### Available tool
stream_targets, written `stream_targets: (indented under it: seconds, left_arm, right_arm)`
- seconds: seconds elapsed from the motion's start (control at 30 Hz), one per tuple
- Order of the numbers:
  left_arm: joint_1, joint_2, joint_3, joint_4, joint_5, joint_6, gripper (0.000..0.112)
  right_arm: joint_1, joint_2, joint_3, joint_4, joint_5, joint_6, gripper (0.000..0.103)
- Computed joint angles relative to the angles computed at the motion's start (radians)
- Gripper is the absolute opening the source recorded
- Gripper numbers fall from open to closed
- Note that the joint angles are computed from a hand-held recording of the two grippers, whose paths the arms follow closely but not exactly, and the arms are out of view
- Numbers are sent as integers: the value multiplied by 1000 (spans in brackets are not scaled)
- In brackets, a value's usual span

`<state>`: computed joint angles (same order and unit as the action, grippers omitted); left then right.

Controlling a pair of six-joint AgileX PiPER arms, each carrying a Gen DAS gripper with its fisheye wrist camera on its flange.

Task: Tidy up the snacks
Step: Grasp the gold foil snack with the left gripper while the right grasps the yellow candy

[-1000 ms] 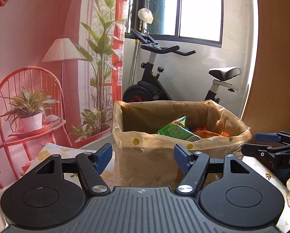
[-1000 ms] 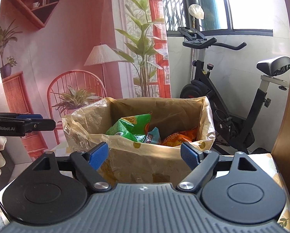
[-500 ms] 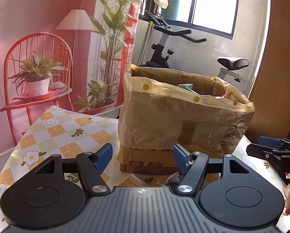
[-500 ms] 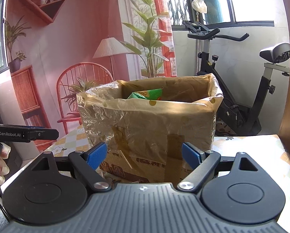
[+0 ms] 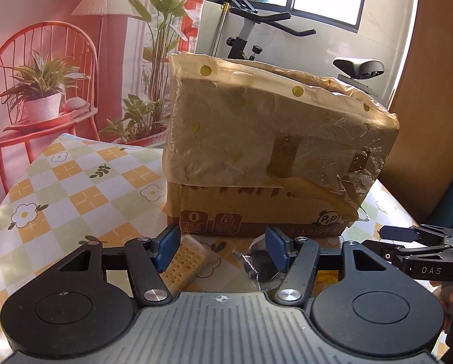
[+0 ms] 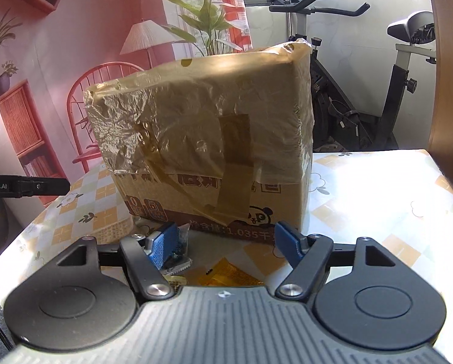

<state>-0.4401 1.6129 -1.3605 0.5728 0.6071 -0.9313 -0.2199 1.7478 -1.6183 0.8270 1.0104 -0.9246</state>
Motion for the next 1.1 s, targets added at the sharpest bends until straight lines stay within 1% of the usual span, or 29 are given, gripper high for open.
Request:
stream_targets:
  seconds: [0.1,0.2,0.27,0.4,0.5,0.57,0.63,0.67,0.73,0.8,0.87,0.93,1.03,1.1]
  left_arm:
    - [-18,45,15,-45,-35,4,64]
    - [-39,84,24,-67,-58,-1,62]
    - [-48,98,34,-80,-69,-7,60]
    - [-60,115,47,-105,-79,9,60]
    - [-61,128,40,-127,-80,23,60]
    - [-64,133,39,-137,-79,30,60]
    - [-67,136,37,-151,-78,42,60]
    - [-68,138,37,-156,-79,45,60]
    - [-69,150,30,-173,-79,60,60]
    - [-76,169,16,-183,-77,68,60]
    - [-82,186,1,-203,-71,89,62]
    - [-90,211,-24,-215,-49,105,63]
    - [-101,242,-55,-223,-30,115,65]
    - [-107,260,-78,-222,-21,112,67]
  right_arm:
    - [4,59,-34,-46,33,-48,73]
    - [5,112,-70,-60,62,-98,73]
    - [8,142,-96,-63,82,-127,73]
    - [37,205,-159,-88,130,-181,73]
    - [62,237,-198,-129,141,-153,73]
    - [74,257,-225,-152,168,-121,73]
    - [75,251,-205,-158,162,-125,72]
    - [71,232,-168,-147,139,-146,70]
    - [63,192,-102,-134,92,-166,61]
    - [55,153,-32,-113,41,-165,40]
    - [34,122,29,-72,20,-169,38]
    - [9,70,127,-16,-24,-203,36]
    - [6,1,236,17,-106,-210,36]
    - [10,-44,302,31,-180,-224,35]
